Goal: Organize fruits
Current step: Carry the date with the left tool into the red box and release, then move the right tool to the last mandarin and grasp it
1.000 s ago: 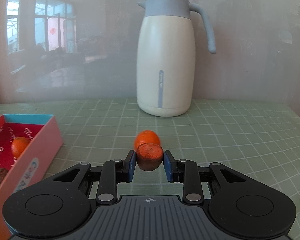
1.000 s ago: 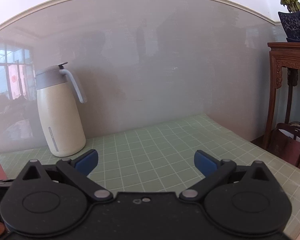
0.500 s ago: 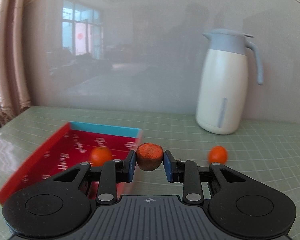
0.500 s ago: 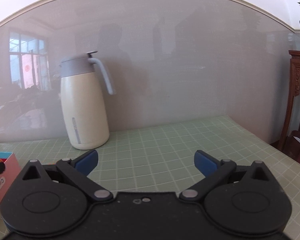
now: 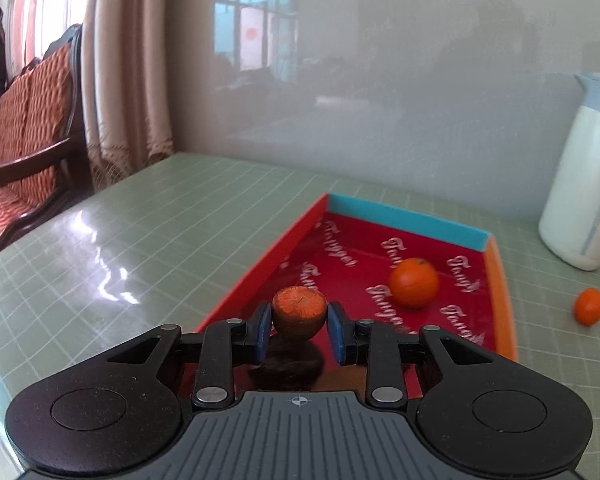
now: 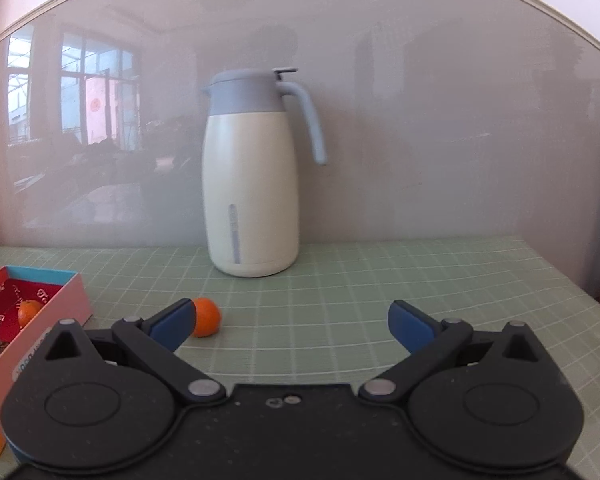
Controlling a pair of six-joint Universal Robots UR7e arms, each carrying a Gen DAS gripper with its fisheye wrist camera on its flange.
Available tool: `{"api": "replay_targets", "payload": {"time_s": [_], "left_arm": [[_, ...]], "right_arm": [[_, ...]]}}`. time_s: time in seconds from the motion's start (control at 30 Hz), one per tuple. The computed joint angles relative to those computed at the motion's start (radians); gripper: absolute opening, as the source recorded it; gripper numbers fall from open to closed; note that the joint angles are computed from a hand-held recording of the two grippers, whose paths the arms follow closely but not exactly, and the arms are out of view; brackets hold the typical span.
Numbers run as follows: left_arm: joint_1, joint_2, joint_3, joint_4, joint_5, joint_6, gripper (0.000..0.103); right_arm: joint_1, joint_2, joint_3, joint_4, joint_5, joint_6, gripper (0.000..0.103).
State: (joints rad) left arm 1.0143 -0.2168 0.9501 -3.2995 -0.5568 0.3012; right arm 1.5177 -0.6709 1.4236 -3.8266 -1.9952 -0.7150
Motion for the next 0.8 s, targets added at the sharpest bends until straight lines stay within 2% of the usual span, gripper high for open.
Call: {"api": "replay_targets", "payload": {"time_s": [0.13, 0.43, 0.63, 0.7, 0.8], "left_arm": [[0.013, -0.027, 0.037, 0.011, -0.004, -0.027, 0.030], [0.028, -0.103, 0.128, 0.075, -0.076, -0.122, 0.032], [0.030, -0.141, 0.178, 0.093, -0.130, -0.156, 0.047], [0.027, -0.143, 0.187, 0.066, -0.143, -0.126, 0.058], [0.019, -0.147, 0.200, 0.024, -0.157, -0.078, 0.068]], "right_arm": [[0.014, 0.033, -0.037, 0.035, 0.001, -0.010, 0.103], [0.036, 0.102, -0.130, 0.111, -0.010, -0.014, 0.103], [0.045, 0.130, -0.163, 0.137, -0.011, -0.013, 0.103], [0.048, 0.137, -0.170, 0.140, -0.010, -0.016, 0.103], [0.050, 0.142, -0.177, 0.145, -0.011, -0.017, 0.103]]}}
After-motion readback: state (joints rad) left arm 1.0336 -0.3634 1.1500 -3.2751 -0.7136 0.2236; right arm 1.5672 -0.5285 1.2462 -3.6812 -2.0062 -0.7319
